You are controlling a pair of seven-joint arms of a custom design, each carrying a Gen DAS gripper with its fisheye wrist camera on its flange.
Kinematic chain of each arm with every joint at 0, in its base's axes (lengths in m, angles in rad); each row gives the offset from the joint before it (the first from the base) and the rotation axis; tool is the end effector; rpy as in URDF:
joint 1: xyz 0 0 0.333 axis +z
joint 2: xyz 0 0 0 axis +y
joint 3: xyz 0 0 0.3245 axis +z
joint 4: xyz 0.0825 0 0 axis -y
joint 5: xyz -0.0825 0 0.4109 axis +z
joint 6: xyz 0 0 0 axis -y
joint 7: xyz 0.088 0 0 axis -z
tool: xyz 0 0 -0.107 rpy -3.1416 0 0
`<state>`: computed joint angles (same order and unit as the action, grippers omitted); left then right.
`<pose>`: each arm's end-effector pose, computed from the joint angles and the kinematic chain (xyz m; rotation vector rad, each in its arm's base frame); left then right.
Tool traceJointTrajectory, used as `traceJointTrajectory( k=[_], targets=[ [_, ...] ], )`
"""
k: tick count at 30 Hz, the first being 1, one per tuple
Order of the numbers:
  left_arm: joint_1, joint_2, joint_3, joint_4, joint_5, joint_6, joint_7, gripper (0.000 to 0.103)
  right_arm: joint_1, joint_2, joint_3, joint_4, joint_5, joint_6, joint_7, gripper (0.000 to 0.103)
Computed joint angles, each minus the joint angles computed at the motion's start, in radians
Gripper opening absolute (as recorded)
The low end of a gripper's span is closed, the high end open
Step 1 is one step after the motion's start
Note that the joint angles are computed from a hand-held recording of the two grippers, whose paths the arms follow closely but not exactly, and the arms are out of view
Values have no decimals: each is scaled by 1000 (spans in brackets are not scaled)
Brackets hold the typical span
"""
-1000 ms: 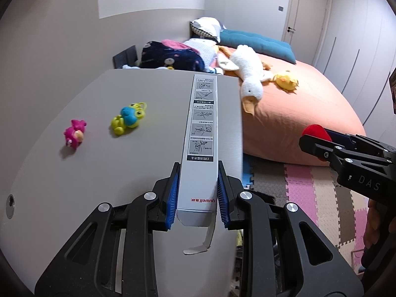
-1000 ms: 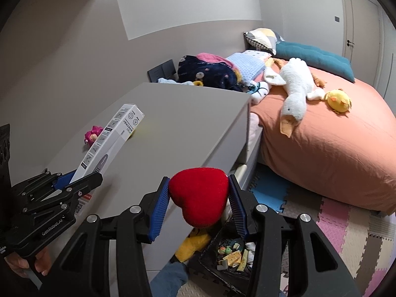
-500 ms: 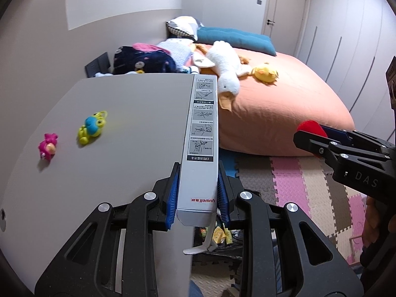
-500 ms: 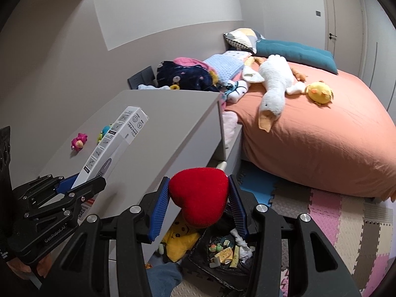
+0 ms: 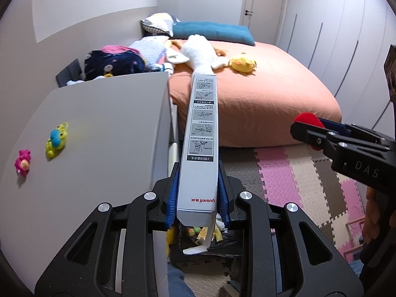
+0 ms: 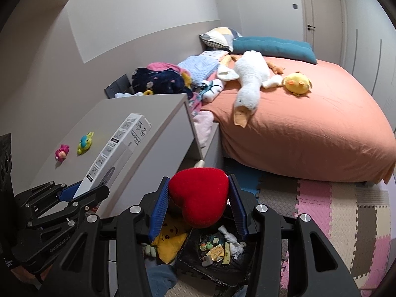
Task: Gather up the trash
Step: 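Carry the white box and red heart over the trash bin and open both tools, then move both open tools back over the desk toward the remaining toys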
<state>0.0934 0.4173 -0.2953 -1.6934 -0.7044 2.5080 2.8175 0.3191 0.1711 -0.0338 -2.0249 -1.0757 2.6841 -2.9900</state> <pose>0.7133 -0.1151 0.4002 -0.9079 2.6129 -1.0235 0.6024 0.2065 0.3983 -1.2018 2.1632 -0.7540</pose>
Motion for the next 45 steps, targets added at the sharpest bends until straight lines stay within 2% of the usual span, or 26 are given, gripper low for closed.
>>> traceJointTrajectory(
  k=[12,15,16,17,18,19,20,23,29,45],
  targets=[
    [-44,-8,3,-27,63,-34,-11,28,-46,-71,12,-103,-30,-6,85,48],
    [-62,-2,14,-27,122,-61,-30,32,-59,-82,13,-118,-43,2,122,49],
    [-72,-2,19,-31,145,-55,-40,56,-63,-86,13,-122,-50,1,139,54],
    [-77,1,21,-32,155,-37,-48,73,-66,-92,15,-127,-48,-4,142,61],
    [-73,-4,14,-45,144,-1,-40,96,-66,-97,19,-128,-53,-27,153,72],
    [-59,-14,-4,-67,107,52,-7,96,-65,-101,23,-126,-66,-55,167,75],
    [-55,-17,-8,-70,101,58,-3,96,-66,-103,27,-125,-73,-68,173,76],
    [-50,-9,-2,-45,103,37,-37,96,-75,-105,32,-126,-77,-70,179,76],
    [-45,2,2,-25,114,48,-68,96,-81,-92,34,-116,-75,-51,175,76],
    [-32,31,2,10,153,50,-100,96,-57,-25,18,-38,-32,-29,100,76]
  ],
)
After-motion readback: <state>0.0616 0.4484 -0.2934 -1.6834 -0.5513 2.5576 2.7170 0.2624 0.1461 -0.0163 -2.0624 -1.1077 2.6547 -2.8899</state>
